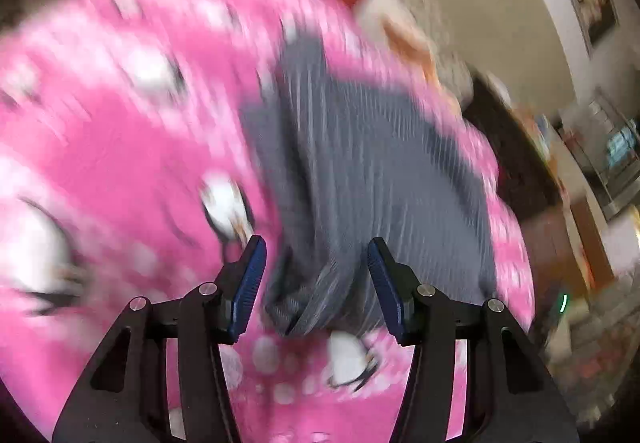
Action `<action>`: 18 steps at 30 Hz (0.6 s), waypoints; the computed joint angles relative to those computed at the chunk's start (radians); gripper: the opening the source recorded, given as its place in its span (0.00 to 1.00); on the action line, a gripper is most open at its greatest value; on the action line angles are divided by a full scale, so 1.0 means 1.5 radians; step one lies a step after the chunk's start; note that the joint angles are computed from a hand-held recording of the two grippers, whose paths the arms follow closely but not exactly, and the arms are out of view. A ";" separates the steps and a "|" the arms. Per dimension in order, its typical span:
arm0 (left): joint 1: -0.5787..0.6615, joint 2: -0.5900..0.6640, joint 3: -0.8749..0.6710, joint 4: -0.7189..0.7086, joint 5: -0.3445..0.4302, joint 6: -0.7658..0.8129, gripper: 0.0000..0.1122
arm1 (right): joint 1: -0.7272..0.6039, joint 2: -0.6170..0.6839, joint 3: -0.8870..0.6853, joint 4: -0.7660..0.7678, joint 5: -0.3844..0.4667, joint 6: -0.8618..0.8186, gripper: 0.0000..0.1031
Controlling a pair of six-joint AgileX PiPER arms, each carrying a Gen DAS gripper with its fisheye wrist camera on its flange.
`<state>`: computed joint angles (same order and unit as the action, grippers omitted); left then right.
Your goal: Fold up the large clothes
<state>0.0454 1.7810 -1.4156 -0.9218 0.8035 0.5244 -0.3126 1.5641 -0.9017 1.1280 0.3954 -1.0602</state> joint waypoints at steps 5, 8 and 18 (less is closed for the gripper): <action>-0.109 -0.059 -0.073 0.158 -0.074 -0.087 0.65 | -0.014 0.000 0.017 0.093 0.014 -0.095 0.41; -0.186 0.002 -0.146 0.288 -0.091 -0.221 0.65 | -0.021 0.006 0.009 0.094 0.041 -0.115 0.50; -0.259 0.095 -0.049 0.580 -0.248 -0.415 0.70 | -0.042 0.006 0.034 0.182 0.075 -0.242 0.51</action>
